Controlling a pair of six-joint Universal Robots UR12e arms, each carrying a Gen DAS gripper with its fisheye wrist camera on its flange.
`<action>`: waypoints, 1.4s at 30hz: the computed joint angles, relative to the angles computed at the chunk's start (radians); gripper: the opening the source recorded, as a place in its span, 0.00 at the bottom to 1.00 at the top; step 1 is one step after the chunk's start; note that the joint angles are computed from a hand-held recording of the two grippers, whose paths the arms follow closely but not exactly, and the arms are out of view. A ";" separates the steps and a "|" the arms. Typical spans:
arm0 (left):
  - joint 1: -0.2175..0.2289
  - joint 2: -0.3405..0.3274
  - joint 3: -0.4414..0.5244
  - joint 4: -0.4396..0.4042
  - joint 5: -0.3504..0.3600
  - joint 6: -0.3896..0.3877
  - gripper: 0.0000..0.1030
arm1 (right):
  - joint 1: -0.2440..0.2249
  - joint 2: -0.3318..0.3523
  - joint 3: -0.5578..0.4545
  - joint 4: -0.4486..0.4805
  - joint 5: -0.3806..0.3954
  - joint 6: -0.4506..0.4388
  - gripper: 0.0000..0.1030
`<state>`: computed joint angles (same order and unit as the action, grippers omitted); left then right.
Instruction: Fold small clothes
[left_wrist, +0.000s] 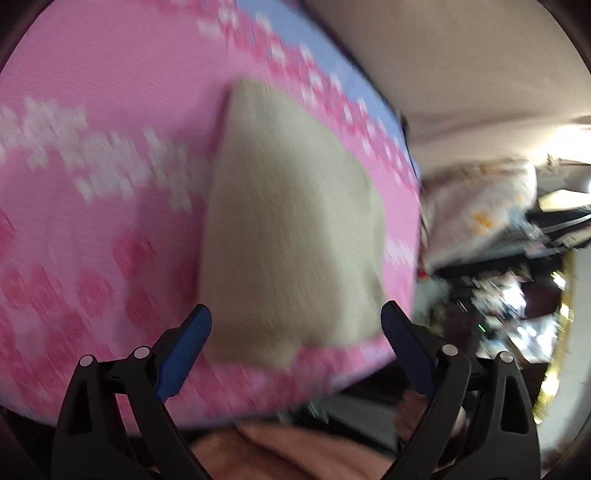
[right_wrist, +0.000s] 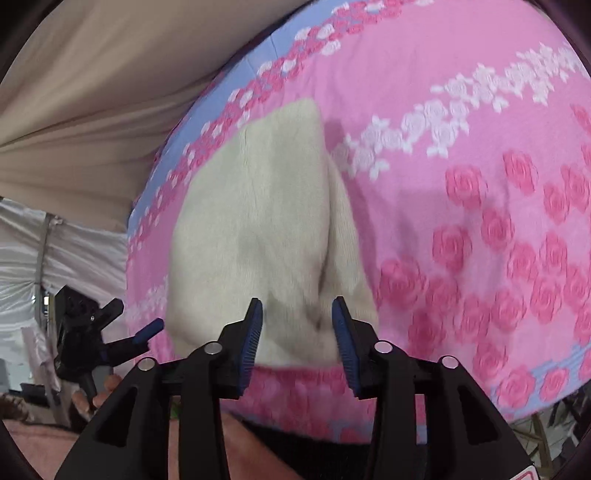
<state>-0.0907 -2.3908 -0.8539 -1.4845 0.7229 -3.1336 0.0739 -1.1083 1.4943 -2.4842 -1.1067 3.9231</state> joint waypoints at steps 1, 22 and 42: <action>0.006 -0.003 0.008 -0.074 -0.022 0.042 0.88 | -0.001 -0.001 0.017 -0.027 0.023 0.026 0.50; 0.049 0.101 -0.439 0.840 -0.006 -0.915 0.20 | 0.048 0.092 -0.152 0.081 -0.005 -0.150 0.15; -0.037 0.079 -0.182 0.677 0.409 -0.252 0.67 | 0.071 0.270 -0.441 0.276 -0.240 -0.251 0.12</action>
<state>-0.1274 -2.3115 -1.0359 -0.8075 1.1320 -3.3853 0.1446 -0.8380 1.0537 -2.2078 -1.3464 3.6720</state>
